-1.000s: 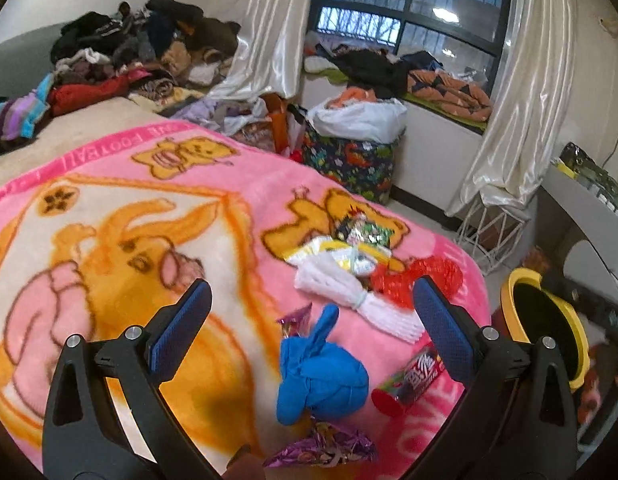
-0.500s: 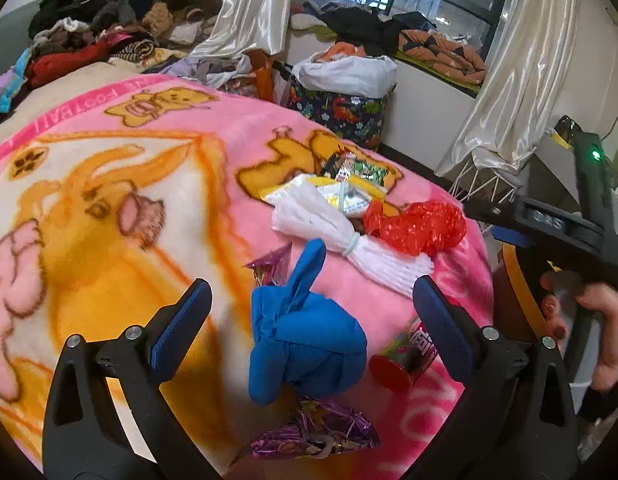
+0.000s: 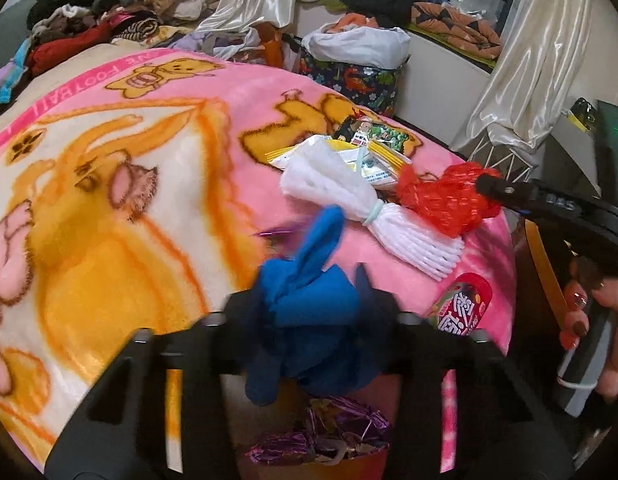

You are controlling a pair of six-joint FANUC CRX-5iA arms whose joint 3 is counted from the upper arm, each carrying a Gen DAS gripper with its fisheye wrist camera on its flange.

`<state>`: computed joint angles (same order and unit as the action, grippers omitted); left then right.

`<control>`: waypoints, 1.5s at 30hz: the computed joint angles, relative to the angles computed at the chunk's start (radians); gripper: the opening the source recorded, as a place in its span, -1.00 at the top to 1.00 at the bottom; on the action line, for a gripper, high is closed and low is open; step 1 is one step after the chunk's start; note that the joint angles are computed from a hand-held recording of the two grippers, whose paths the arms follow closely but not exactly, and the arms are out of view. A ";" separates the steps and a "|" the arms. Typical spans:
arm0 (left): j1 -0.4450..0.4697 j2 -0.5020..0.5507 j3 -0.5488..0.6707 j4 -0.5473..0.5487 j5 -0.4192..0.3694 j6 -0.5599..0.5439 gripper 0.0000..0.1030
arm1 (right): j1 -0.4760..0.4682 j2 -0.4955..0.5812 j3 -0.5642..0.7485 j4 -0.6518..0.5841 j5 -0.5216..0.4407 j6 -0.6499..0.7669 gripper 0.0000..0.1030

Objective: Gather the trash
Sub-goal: 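Grasp the blue glove with left tool while right tool grasps red plastic bag, then carry glove and red bag over the yellow bin and release both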

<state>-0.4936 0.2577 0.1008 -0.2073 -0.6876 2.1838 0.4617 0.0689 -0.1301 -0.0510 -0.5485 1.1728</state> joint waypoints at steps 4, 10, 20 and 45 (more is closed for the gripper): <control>-0.003 -0.020 -0.011 -0.020 0.036 0.021 0.68 | 0.006 -0.070 -0.101 0.110 0.093 -0.139 0.72; -0.015 -0.046 0.002 -0.069 0.072 0.058 0.69 | 0.016 -0.169 -0.207 0.235 0.178 -0.240 0.73; -0.056 -0.056 0.050 -0.135 0.083 0.093 0.70 | 0.022 -0.265 -0.276 0.286 0.181 -0.246 0.73; -0.126 -0.034 0.128 -0.172 0.090 0.064 0.70 | -0.002 -0.458 -0.383 0.301 0.108 -0.259 0.73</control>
